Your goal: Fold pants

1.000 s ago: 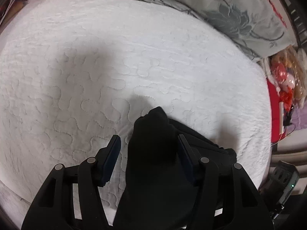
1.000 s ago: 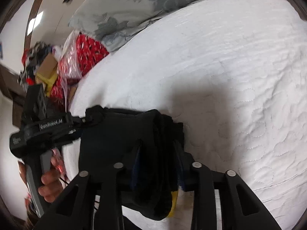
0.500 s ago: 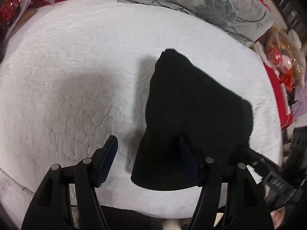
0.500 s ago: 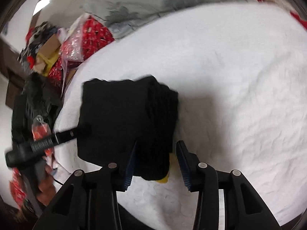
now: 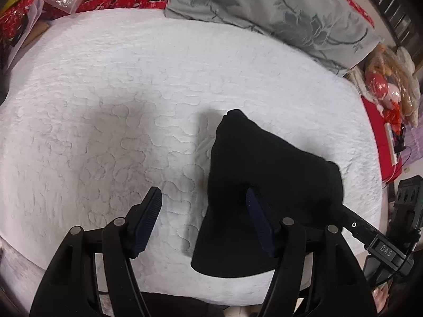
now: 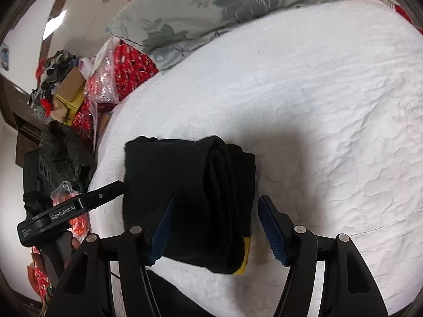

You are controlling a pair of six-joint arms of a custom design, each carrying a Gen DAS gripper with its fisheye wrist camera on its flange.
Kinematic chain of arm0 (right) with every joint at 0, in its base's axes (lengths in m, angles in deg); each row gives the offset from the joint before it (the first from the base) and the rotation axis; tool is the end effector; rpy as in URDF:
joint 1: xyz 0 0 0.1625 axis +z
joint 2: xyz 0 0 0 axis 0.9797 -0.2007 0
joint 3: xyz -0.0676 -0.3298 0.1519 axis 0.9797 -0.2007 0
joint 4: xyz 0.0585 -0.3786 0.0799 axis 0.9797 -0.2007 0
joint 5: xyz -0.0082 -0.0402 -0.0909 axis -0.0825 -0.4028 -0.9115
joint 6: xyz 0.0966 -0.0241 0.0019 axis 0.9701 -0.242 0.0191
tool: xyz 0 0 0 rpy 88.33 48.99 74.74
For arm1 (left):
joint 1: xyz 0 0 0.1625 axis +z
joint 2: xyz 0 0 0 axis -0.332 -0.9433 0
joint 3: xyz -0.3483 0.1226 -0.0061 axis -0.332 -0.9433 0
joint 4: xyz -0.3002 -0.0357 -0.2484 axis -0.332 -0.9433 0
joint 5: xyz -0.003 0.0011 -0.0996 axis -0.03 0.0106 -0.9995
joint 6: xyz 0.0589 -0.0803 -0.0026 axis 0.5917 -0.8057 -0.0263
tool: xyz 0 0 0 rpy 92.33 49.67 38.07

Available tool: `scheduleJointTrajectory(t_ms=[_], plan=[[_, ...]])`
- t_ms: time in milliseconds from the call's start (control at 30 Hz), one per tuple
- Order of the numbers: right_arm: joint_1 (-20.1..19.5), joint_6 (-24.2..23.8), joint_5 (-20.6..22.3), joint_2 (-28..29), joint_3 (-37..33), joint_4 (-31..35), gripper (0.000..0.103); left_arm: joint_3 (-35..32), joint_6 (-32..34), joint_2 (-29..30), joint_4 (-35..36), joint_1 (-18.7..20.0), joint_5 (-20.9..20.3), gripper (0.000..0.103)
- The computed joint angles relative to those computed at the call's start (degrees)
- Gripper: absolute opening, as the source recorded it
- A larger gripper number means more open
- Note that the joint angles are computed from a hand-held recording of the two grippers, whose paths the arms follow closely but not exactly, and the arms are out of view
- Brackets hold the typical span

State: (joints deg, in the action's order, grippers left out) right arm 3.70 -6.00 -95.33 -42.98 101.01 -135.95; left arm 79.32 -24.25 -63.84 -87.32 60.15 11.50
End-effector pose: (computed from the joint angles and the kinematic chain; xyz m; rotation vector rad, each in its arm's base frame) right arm 0.0563 -0.5319 0.1646 0.5903 -2.9561 0.2807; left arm -0.1993 -0.4421 0.0848 -0.3527 2.3981 -0.7267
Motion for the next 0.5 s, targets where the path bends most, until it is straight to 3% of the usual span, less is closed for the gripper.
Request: scheduleJointTrajectory(t_ms=[200, 333, 500], plan=[[-0.4, 1.4, -0.7, 2.4, -1.6, 1.9, 0.066, 1.8, 4.8, -0.7, -7.2, 1.7, -2.2, 0.066], [-1.3, 1.8, 0.7, 3.2, -2.6, 4.2, 0.069, 2.1, 7.9, 0.3, -12.3, 3.5, -5.0, 0.072], [-1.9, -0.1, 3.5, 3.9, -3.8, 7.4, 0.069, 3.4, 11.2, 2.2, -22.8, 6.7, -11.1, 0.079]])
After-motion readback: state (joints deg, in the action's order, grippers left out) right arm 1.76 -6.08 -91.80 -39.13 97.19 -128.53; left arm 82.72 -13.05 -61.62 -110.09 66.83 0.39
